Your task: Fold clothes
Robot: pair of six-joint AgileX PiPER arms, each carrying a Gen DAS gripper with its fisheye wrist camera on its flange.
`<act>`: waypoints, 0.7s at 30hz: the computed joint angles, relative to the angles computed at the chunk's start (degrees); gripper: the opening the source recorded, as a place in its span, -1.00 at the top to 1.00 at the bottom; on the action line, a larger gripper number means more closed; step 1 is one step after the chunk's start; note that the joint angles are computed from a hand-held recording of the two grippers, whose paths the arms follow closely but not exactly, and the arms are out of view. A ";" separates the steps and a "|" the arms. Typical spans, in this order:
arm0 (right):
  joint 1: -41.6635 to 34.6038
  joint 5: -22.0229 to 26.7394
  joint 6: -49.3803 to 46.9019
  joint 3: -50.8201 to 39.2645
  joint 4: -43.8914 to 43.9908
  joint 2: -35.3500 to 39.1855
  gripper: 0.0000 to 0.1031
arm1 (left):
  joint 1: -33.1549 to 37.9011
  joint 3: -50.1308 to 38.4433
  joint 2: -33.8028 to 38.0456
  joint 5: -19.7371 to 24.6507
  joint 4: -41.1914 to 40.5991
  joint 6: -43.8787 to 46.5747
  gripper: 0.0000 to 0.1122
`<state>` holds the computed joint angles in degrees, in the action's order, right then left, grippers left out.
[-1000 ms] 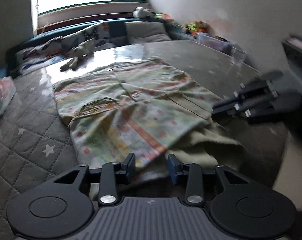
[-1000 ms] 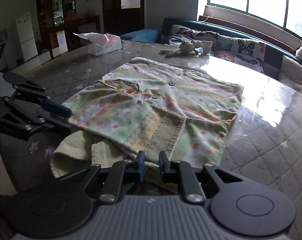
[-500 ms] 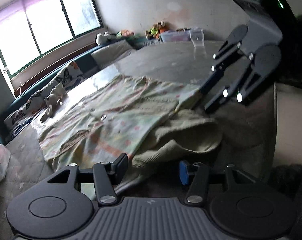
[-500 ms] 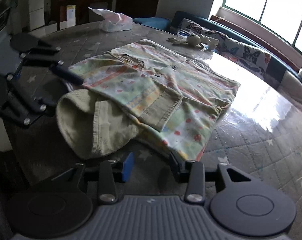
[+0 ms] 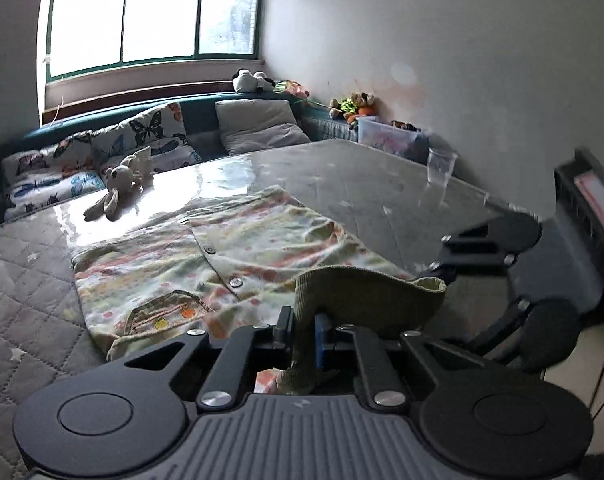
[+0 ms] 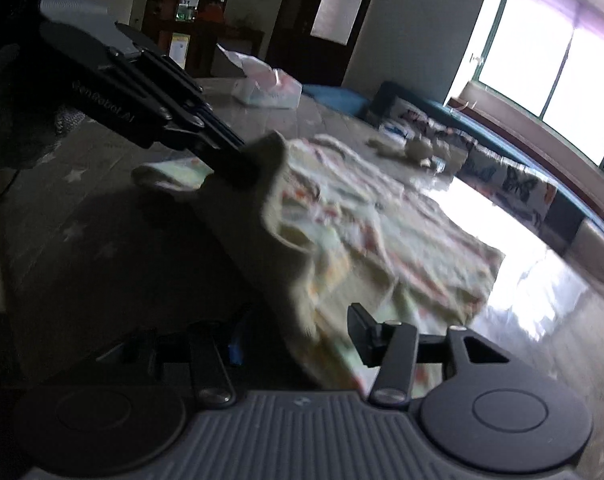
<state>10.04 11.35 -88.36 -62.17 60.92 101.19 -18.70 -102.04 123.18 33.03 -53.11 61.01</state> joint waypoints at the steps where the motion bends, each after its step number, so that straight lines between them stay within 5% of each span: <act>1: 0.12 0.73 1.02 -1.53 -0.80 1.08 0.09 | 0.23 -0.06 0.06 0.29 0.02 0.10 0.79; 3: -0.04 3.37 9.92 -5.35 -8.66 3.16 0.53 | 0.69 -0.18 0.19 0.88 0.06 0.33 0.77; 5: -1.02 8.01 17.54 -9.44 -14.67 4.92 0.66 | 1.16 2.29 -1.03 0.38 -0.48 2.15 0.72; 8: -2.31 13.21 23.87 -13.96 -18.50 6.32 0.70 | 1.73 8.27 -3.99 -2.09 -1.41 5.22 0.19; 11: -3.32 17.06 28.33 -17.89 -19.87 7.58 0.71 | 1.86 13.06 -6.12 -4.81 -0.86 7.78 0.11; 18: -3.51 18.09 32.36 -20.26 -21.14 8.23 0.74 | -3.26 21.18 -7.37 -22.05 9.49 12.70 0.12; 21: -3.19 17.33 33.47 -19.91 -21.67 7.95 0.77 | -4.38 23.57 -7.61 -27.09 7.18 17.99 0.47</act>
<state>6.84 28.68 -54.89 -82.08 39.25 109.14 -23.08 -78.47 115.58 5.94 -45.93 79.00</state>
